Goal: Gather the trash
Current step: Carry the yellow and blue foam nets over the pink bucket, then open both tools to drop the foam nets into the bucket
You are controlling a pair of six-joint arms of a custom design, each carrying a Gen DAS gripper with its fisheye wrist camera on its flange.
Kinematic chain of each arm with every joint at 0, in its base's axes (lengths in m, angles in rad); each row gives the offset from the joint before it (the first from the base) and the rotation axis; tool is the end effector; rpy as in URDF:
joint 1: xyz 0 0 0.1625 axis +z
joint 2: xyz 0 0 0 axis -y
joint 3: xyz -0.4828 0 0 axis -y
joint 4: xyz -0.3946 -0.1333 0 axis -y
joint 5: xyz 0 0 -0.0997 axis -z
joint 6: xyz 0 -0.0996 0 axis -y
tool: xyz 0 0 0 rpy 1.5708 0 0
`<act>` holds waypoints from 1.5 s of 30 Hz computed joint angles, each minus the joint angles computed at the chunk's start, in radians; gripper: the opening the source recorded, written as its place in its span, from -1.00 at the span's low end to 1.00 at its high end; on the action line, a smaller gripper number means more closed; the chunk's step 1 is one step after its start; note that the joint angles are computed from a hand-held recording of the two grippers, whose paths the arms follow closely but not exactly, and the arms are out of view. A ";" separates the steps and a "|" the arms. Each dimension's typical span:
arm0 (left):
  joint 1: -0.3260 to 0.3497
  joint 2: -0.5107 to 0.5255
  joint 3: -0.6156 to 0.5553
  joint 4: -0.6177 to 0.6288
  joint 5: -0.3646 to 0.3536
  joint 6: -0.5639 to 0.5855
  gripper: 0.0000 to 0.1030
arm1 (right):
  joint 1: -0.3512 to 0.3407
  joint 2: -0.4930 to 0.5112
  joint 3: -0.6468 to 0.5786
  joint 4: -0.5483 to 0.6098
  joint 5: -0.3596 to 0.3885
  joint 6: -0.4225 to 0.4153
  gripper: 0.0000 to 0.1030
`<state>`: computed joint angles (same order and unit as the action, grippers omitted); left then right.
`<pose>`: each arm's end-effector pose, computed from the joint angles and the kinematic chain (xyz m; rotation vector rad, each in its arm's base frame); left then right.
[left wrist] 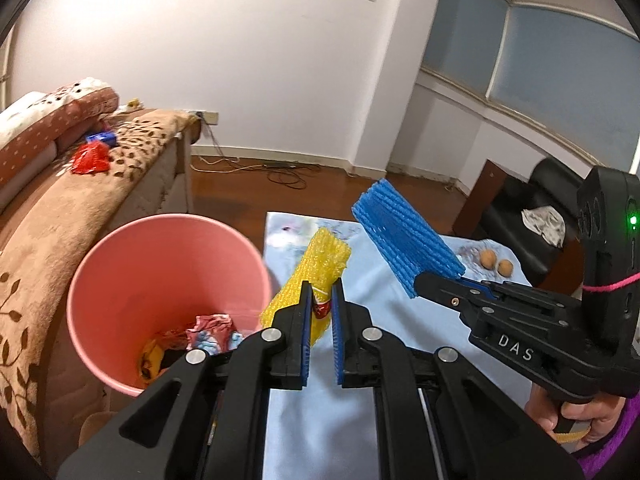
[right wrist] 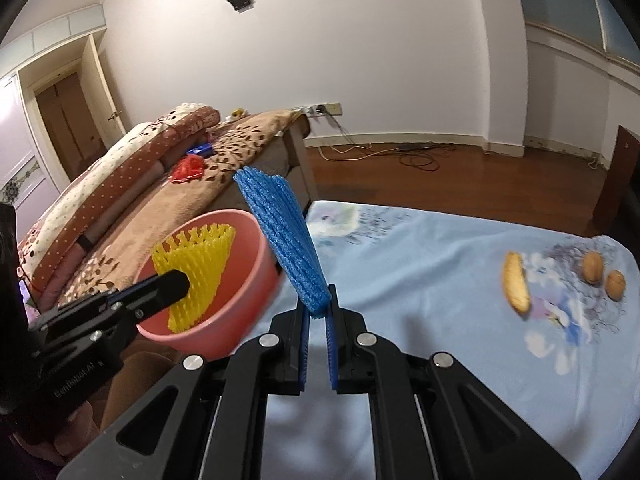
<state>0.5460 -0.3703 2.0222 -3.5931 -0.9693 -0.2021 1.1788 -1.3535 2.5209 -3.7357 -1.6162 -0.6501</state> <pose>-0.3637 -0.4429 -0.0965 0.9417 2.5536 -0.9014 -0.0325 -0.4158 0.3008 0.2775 -2.3678 1.0992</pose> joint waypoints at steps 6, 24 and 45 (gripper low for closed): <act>0.020 -0.019 0.026 -0.036 0.041 -0.009 -0.83 | 0.077 0.059 -0.045 0.015 -0.041 0.017 -0.87; 0.094 -0.041 0.051 -0.060 0.167 -0.058 -0.83 | 0.207 0.222 -0.169 0.090 -0.147 0.034 -0.87; 0.181 -0.058 0.031 0.017 0.199 -0.121 -0.83 | 0.241 0.339 -0.268 0.145 -0.213 0.058 -0.86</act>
